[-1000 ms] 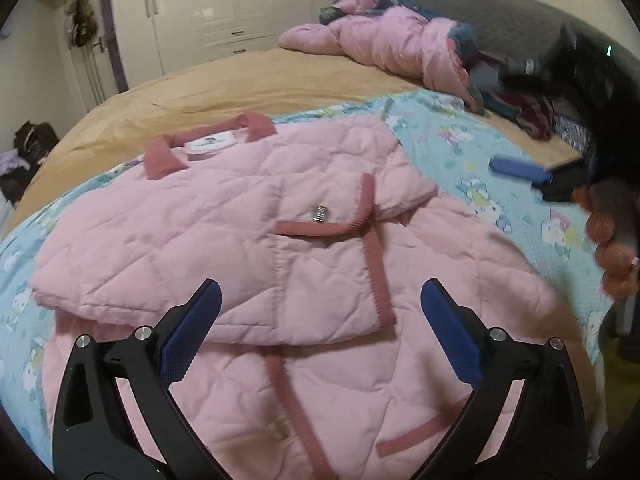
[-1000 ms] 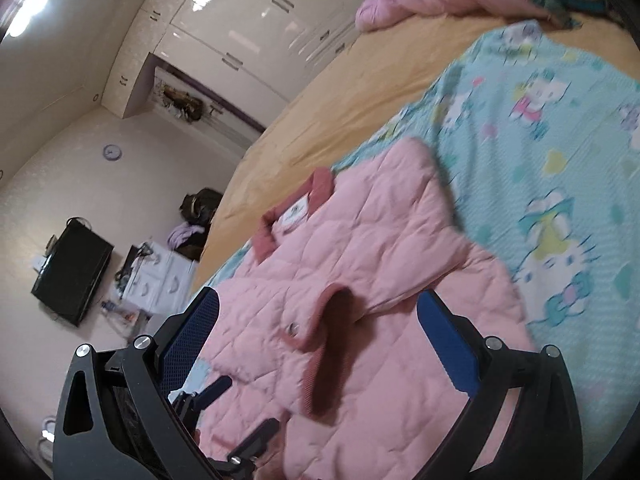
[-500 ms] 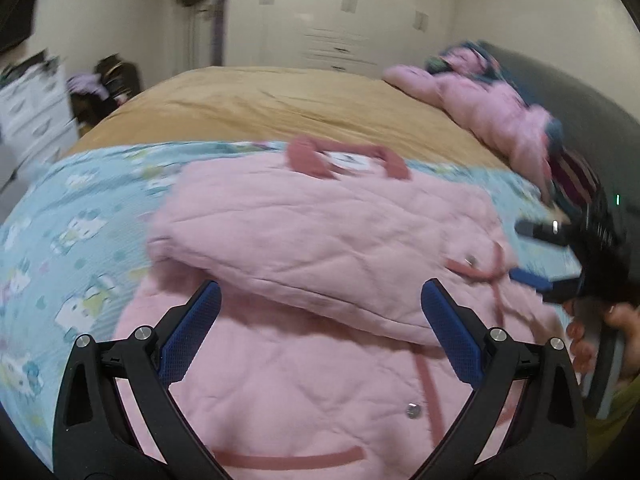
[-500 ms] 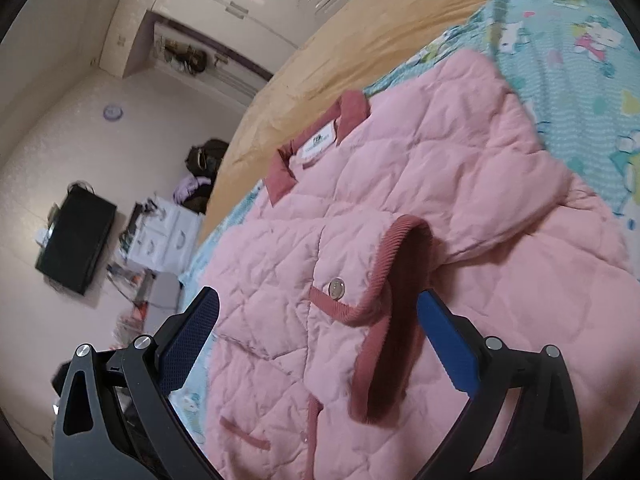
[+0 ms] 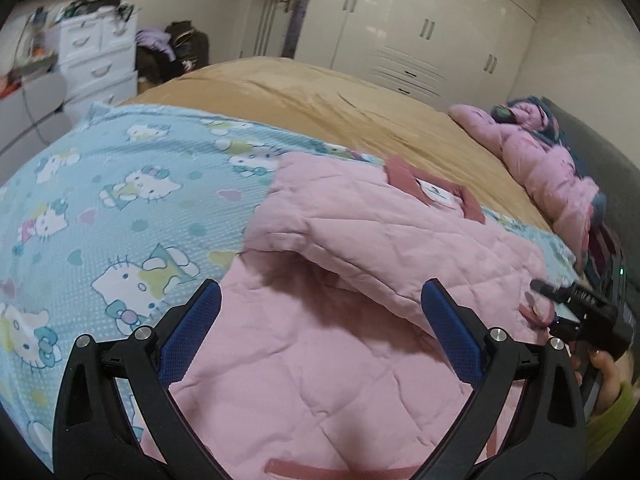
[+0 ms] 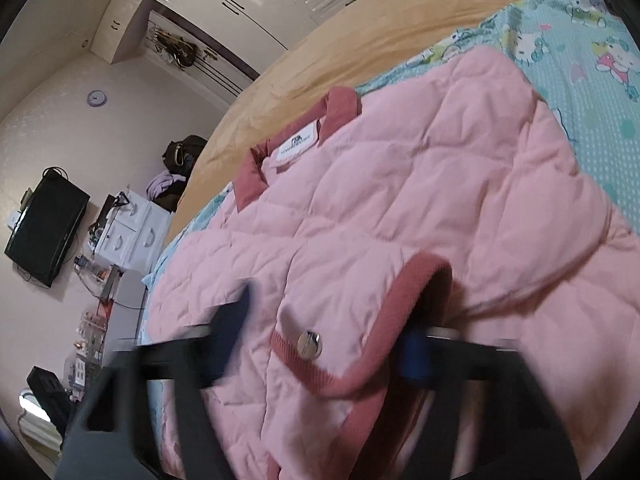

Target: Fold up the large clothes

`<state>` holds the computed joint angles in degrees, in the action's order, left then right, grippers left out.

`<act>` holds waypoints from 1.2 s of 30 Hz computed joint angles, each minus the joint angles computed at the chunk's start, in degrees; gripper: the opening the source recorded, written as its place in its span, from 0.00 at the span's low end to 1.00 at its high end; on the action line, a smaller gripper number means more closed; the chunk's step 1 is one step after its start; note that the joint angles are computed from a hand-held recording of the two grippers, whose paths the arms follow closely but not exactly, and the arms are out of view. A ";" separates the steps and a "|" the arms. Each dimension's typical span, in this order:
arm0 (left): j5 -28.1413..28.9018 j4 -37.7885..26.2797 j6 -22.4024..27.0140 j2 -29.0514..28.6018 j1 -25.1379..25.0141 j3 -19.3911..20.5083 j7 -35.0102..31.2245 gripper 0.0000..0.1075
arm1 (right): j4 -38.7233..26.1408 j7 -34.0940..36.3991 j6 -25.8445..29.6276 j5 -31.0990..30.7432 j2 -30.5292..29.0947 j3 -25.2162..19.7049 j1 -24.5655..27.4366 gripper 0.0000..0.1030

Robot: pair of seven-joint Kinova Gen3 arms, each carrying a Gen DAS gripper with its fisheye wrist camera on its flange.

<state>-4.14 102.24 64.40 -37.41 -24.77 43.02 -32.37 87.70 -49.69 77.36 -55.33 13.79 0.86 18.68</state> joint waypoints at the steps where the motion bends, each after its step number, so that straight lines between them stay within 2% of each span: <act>1: 0.26 0.66 -0.61 -0.22 0.42 -0.96 0.12 0.87 | -0.23 0.29 -0.58 0.04 -0.04 -0.07 -0.20 0.16; 4: 0.08 1.25 -0.85 -0.25 1.21 -3.02 0.23 0.87 | -2.52 2.70 0.26 -2.22 0.27 -0.55 0.50 0.09; 10: -2.37 -1.11 0.20 1.74 1.44 -7.00 1.03 0.87 | -12.39 7.02 3.10 -6.17 0.72 -2.22 0.96 0.07; 13: -3.75 -3.07 -0.45 3.35 1.64 -9.14 1.95 0.87 | -17.13 7.20 3.37 -6.26 1.13 -2.71 0.51 0.05; 17: -5.79 -5.31 -3.01 6.64 2.66 -10.52 3.50 0.87 | -22.72 6.34 2.93 -6.85 1.85 -3.54 0.96 0.05; 20: -6.02 -4.55 -7.87 8.98 5.20 -12.26 5.22 0.87 | -25.01 5.95 2.02 -6.11 2.18 -4.07 1.04 0.05; 22: -6.80 -3.84 -10.99 11.18 7.78 -13.18 5.83 0.87 | -25.45 5.95 1.13 -4.89 2.01 -4.30 0.86 0.05; 25: -9.27 -3.57 -13.09 15.07 8.96 -11.55 7.03 0.87 | -24.01 6.89 -0.45 -3.36 1.31 -4.28 0.68 0.05; 28: -10.87 0.15 -18.77 17.15 11.70 -12.51 8.34 0.87 | -23.17 5.89 -1.66 -1.67 1.13 -3.99 0.05 0.05; 31: -13.71 2.71 -21.20 19.22 13.14 -11.65 10.54 0.87 | -21.80 5.94 -3.79 0.59 0.89 -3.65 -0.82 0.05; 32: -14.24 3.60 -22.01 19.83 14.05 -12.01 10.77 0.86 | -21.19 5.70 -4.64 1.51 0.80 -3.54 -1.21 0.05; 35: -14.48 5.70 -24.91 21.22 18.12 -15.04 9.32 0.68 | -19.57 4.67 -7.23 3.65 0.79 -3.41 -2.31 0.05; 36: -15.15 5.84 -25.14 21.65 19.07 -15.50 9.15 0.66 | -19.14 4.36 -7.94 4.11 0.74 -3.45 -2.60 0.05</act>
